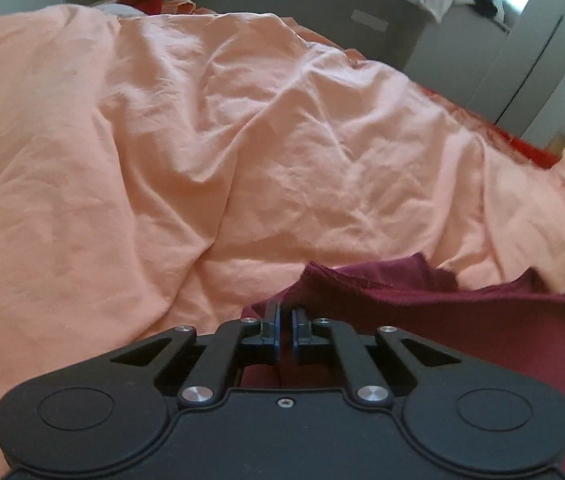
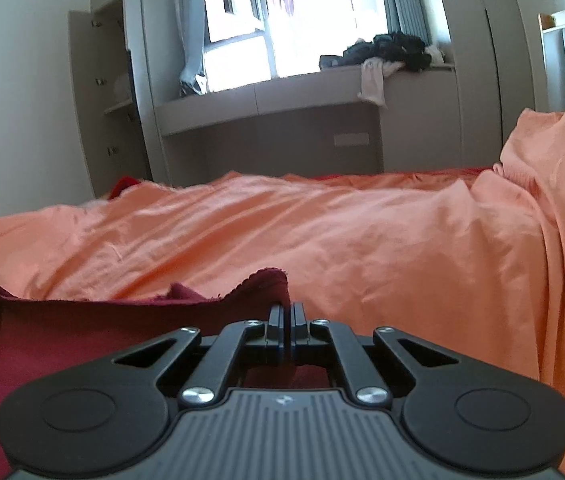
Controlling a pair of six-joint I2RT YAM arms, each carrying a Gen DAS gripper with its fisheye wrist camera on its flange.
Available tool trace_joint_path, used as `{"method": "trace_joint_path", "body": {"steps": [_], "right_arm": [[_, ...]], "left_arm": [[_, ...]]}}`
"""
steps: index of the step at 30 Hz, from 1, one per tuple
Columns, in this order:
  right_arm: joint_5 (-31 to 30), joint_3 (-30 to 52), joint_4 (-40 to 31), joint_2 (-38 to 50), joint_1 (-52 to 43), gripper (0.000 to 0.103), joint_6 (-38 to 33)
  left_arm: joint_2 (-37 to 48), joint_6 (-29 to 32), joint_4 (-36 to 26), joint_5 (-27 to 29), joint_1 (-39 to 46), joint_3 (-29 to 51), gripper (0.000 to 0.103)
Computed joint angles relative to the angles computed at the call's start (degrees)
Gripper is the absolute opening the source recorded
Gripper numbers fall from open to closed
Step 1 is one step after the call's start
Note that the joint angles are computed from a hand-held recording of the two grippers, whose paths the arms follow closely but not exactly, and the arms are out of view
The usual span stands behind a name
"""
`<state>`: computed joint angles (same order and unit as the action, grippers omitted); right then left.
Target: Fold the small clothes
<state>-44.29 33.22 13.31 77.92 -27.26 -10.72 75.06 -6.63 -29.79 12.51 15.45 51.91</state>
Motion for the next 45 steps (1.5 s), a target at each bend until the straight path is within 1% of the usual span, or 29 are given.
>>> {"method": "trace_joint_path", "body": {"steps": [2,3,4,5,6,7,9,10,11,13,16,17,18,20,21,22,23,24,25,27,29,31,32,33,35,37,38,40,45], "right_arm": [[0.08,0.36,-1.1,0.34,0.26,0.004,-1.37],[-0.2,0.61,-1.98,0.28,0.09,0.005,-2.03],[-0.48,0.45,-2.19,-0.03,-0.25,0.008,-2.35],[-0.75,0.27,-2.6,-0.54,-0.81,0.011,-2.85],[-0.92,0.18,-3.12,-1.05,-1.25,0.017,-3.33],[-1.39,0.26,-3.99,-1.51,-2.01,0.031,-4.03],[-2.69,0.06,-5.51,-2.63,-3.34,0.048,-5.08],[-3.23,0.19,-6.88,-3.22,-3.9,0.051,-6.07],[-3.37,0.45,-9.07,-4.11,-4.28,0.053,-7.43],[-3.63,0.21,-11.57,-5.6,-4.99,0.062,-8.73],[-3.06,-1.83,-14.13,-8.91,-6.22,0.071,-10.79],[-2.54,-2.75,-14.43,-9.96,-6.64,0.072,-11.67],[-1.46,-4.04,-14.73,-11.21,-7.13,0.075,-12.87],[3.42,-7.17,-13.96,-13.97,-6.94,0.076,-13.91],[5.53,-8.53,-13.27,-15.07,-6.77,0.077,-14.26],[6.62,-9.94,-12.38,-15.93,-7.19,0.077,-14.4],[7.8,-11.25,-11.88,-17.14,-7.84,0.077,-13.68],[10.34,-12.2,-11.57,-18.36,-7.91,0.077,-13.27],[10.98,-13.66,-10.03,-19.2,-8.85,0.077,-13.37],[7.18,-14.06,-10.28,-18.4,-12.92,0.077,-14.09],[2.4,-14.63,-11.31,-19.25,-17.14,0.077,-14.19],[-1.3,-16.02,-10.63,-21.32,-20.41,0.082,-14.81],[-4.25,-16.65,-10.16,-22.26,-22.37,0.083,-15.04],[-6.74,-16.95,-10.29,-22.91,-23.77,0.086,-15.03],[-11.8,-16.84,-10.75,-23.16,-25.92,0.087,-14.47],[-14.8,-16.6,-12.15,-23.9,-26.22,0.087,-14.04],[-15.61,-16.73,-12.22,-24.34,-25.85,0.087,-13.53],[-16.18,-17.61,-11.47,-25.81,-25.23,0.089,-12.28],[-14.79,-21.05,-11.18,-34.16,-22.22,0.097,-9.9]], "left_arm": [[-0.53,0.57,1.25,-1.08,-1.04,-1.54,0.009],[-1.18,0.45,1.87,-2.63,-1.88,-2.38,0.014],[-1.97,0.71,2.16,-3.92,-2.16,-3.08,0.025],[-2.79,1.12,2.71,-5.28,-2.46,-3.91,0.032],[-3.89,1.52,2.81,-6.68,-2.82,-4.55,0.047],[-4.93,1.48,2.8,-7.54,-2.97,-5.04,0.059],[-7.79,1.4,2.69,-8.18,-2.75,-6.27,0.073],[-9.83,1.28,2.54,-8.47,-2.67,-7.19,0.077],[-12.08,1.15,2.27,-8.99,-2.85,-8.24,0.079],[-16.94,1.55,1.65,-10.19,-3.93,-10.76,0.089],[-25.12,3.43,0.61,-14.75,-8.31,-15.75,0.091],[-27.24,4.23,0.69,-17.2,-10.23,-17.51,0.092],[-29.54,4.99,1.21,-22.06,-13.61,-19.78,0.092],[-31.36,7.11,2.67,-31.48,-19.31,-23.1,0.092],[-31.81,8.4,3.89,-35.05,-21.24,-24.56,0.094],[-33.25,9.77,5.09,-35.94,-21.61,-26.02,0.096],[-34.75,10.34,5.6,-35.49,-21.02,-26.91,0.096],[-35.88,10.15,5.21,-34.0,-19.48,-27.03,0.096],[-37.04,9.7,3.98,-32.08,-17.67,-26.76,0.096],[-40.1,8.11,0.74,-27.52,-13.89,-25.95,0.096],[-44.76,7.99,-2.38,-24.58,-10.65,-25.9,0.097],[-49.48,8.57,-5.24,-24.76,-8.72,-26.42,0.099],[-50.96,8.88,-6.36,-25.48,-8.13,-26.63,0.099],[-52.56,9.58,-7.71,-25.67,-6.92,-26.86,0.099],[-55.8,11.88,-10.1,-23.81,-2.79,-27.61,0.099],[-58.52,15.0,-11.75,-18.19,3.74,-28.53,0.1],[-59.42,16.3,-12.25,-15.22,6.97,-28.9,0.1],[-61.52,17.18,-13.65,-11.73,11.05,-29.38,0.1],[-64.74,16.71,-18.42,-7.62,16.28,-28.39,0.1]]}}
